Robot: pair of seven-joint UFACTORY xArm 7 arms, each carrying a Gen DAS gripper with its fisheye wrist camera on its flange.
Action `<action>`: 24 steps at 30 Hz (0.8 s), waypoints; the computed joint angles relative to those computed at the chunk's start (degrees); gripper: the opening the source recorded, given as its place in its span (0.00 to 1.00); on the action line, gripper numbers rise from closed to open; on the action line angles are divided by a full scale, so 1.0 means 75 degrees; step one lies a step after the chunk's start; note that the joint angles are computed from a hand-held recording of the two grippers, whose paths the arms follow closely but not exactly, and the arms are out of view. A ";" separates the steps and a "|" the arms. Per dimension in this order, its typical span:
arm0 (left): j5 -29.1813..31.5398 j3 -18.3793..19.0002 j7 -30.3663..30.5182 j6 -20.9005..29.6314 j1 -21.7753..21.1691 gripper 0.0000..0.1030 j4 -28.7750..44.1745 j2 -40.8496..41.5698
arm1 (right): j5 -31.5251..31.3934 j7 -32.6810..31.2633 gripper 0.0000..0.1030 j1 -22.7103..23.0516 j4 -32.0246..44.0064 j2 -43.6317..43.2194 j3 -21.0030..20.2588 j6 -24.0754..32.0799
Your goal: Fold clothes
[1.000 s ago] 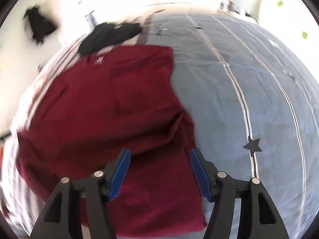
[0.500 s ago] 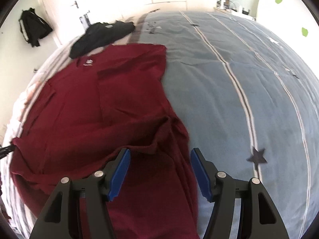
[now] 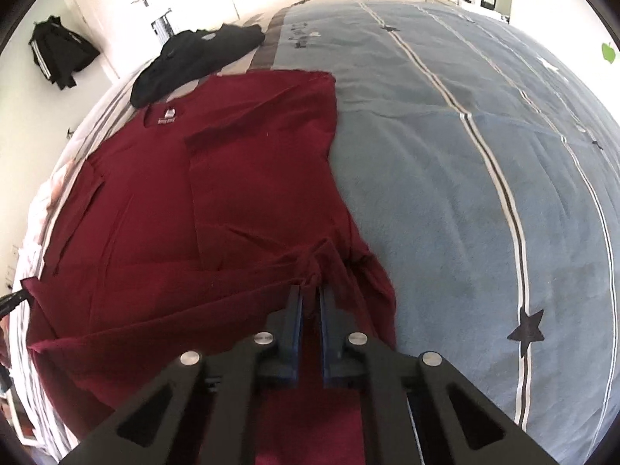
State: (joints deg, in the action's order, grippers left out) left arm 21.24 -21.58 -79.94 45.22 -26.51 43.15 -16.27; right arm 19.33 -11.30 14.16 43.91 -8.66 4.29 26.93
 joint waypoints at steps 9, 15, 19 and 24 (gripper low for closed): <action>0.0056 0.0463 0.0638 -0.0477 0.0328 0.01 0.0567 0.0602 | -0.0376 0.0597 0.03 -0.0206 0.0788 0.0597 0.0044 -0.0171; -0.1319 0.1043 0.1279 -0.1310 0.0497 0.02 0.0478 0.0895 | -0.1117 0.1252 0.00 -0.0401 0.1192 0.1048 0.0085 -0.0356; -0.1250 0.0937 0.1391 -0.1219 0.0549 0.04 0.0526 0.0839 | 0.0148 0.0063 0.00 -0.0449 0.1239 0.1021 0.0086 -0.0144; -0.0347 0.0348 -0.0267 -0.1039 0.0862 0.19 -0.0284 -0.0341 | 0.0333 -0.0818 0.23 -0.0302 0.0769 0.0583 0.0090 0.0004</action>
